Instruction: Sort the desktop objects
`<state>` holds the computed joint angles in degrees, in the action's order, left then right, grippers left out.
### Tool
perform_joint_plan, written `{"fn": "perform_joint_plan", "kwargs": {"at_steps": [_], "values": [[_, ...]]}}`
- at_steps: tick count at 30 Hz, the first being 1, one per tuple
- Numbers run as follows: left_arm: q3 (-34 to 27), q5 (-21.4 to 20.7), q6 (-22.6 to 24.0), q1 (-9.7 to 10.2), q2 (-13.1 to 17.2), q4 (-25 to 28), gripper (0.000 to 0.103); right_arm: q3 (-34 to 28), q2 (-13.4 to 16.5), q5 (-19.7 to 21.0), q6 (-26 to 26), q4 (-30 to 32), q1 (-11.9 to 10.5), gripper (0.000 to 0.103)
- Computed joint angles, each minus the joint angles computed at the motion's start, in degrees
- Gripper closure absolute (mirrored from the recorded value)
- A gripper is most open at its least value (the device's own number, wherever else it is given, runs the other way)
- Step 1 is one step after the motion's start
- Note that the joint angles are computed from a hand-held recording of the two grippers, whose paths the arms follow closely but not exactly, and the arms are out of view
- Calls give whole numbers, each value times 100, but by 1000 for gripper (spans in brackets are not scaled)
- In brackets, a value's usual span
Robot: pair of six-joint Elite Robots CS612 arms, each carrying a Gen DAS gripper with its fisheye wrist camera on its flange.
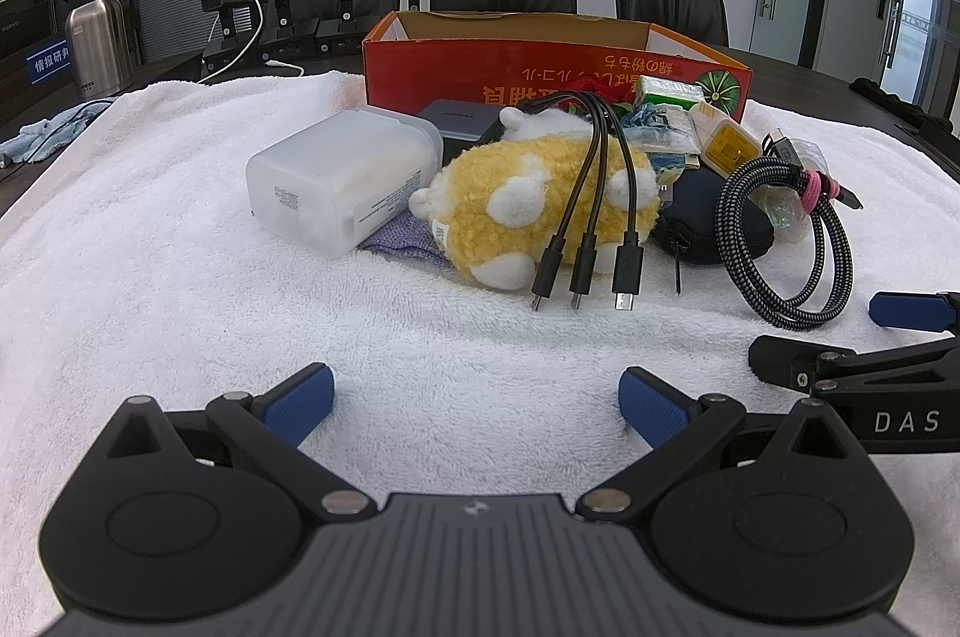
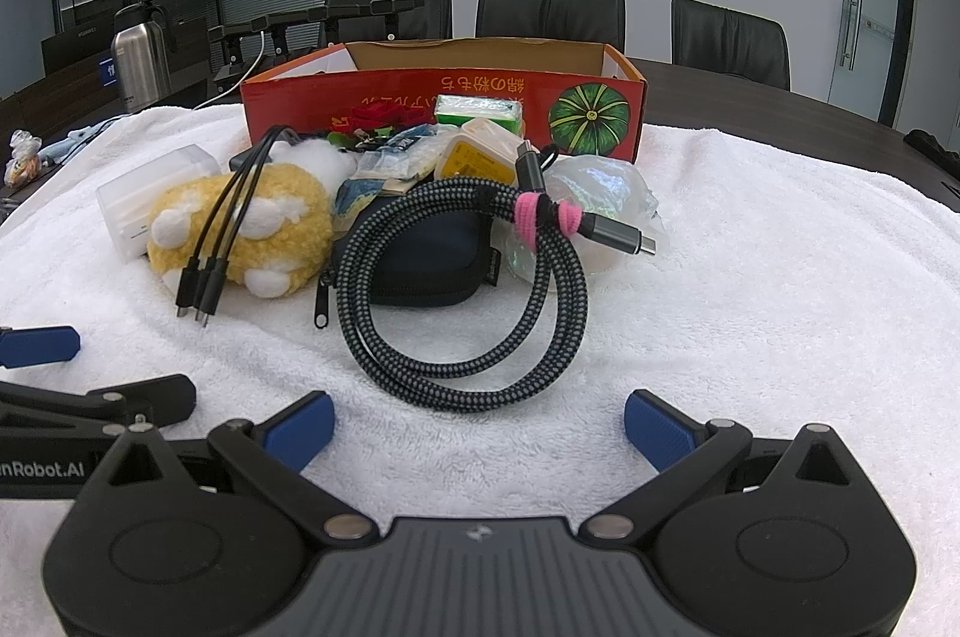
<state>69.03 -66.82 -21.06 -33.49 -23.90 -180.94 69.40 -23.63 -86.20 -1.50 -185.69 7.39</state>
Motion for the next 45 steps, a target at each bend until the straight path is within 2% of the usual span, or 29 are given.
{"fn": "perform_joint_plan", "kwargs": {"at_steps": [36,41,43,45], "values": [[2,-41,-5,8,0,-16,0,7,-4,1,-2,-3,0,0],[-33,-139,208,27,-27,133,0,-6,1,-11,-16,7,1,0],[75,-110,386,23,-29,-339,0,-16,6,-15,-26,11,5,0],[116,225,839,-37,22,-1015,0,-55,3,-2,-168,101,20,0]]}}
